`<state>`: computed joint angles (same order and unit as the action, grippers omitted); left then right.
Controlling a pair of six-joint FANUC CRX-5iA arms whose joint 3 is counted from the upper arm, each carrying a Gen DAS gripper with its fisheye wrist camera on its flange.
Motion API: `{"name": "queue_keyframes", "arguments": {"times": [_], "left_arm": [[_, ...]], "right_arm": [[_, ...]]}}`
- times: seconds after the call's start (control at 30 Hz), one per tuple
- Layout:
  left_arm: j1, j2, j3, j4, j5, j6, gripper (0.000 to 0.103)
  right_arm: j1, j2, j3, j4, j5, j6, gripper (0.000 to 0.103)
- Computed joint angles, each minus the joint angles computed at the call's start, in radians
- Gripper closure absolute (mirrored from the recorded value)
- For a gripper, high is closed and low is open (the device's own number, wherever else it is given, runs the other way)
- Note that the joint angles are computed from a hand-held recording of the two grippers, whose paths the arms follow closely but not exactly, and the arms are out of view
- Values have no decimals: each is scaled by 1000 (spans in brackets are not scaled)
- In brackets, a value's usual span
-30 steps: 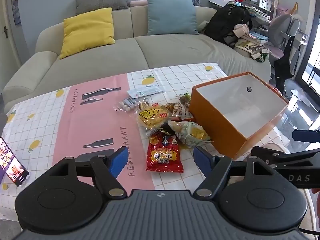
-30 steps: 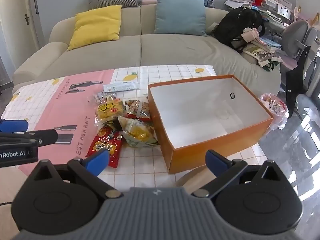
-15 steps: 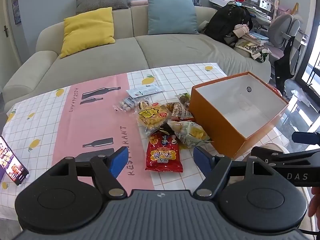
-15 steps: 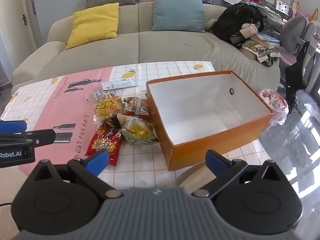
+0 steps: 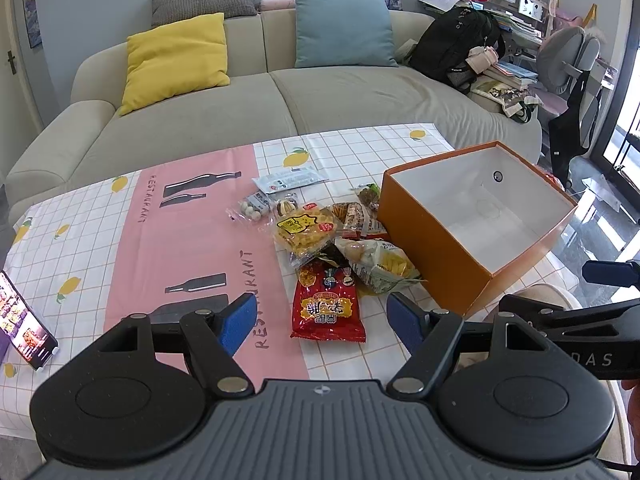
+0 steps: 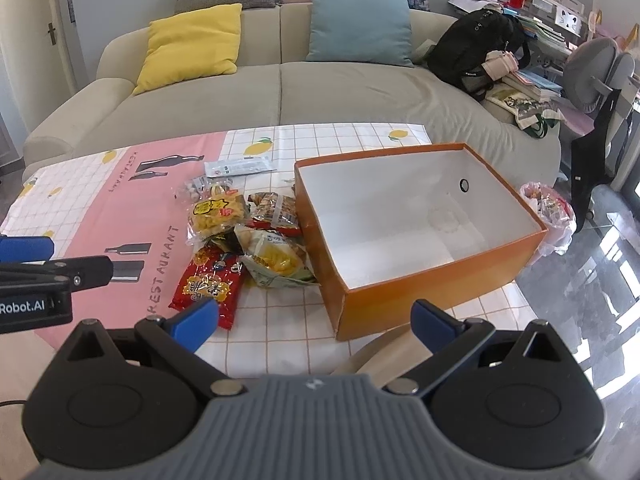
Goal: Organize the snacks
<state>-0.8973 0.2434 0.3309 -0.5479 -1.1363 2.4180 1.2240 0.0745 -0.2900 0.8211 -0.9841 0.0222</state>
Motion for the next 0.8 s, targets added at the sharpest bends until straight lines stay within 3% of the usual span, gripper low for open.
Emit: {"name": "queue_keyframes", "arguments": {"times": [0.8], "left_arm": [[0,2,1,2,-1,0,16]], "right_arm": [[4,19,30,-28,-37,19,3]]}}
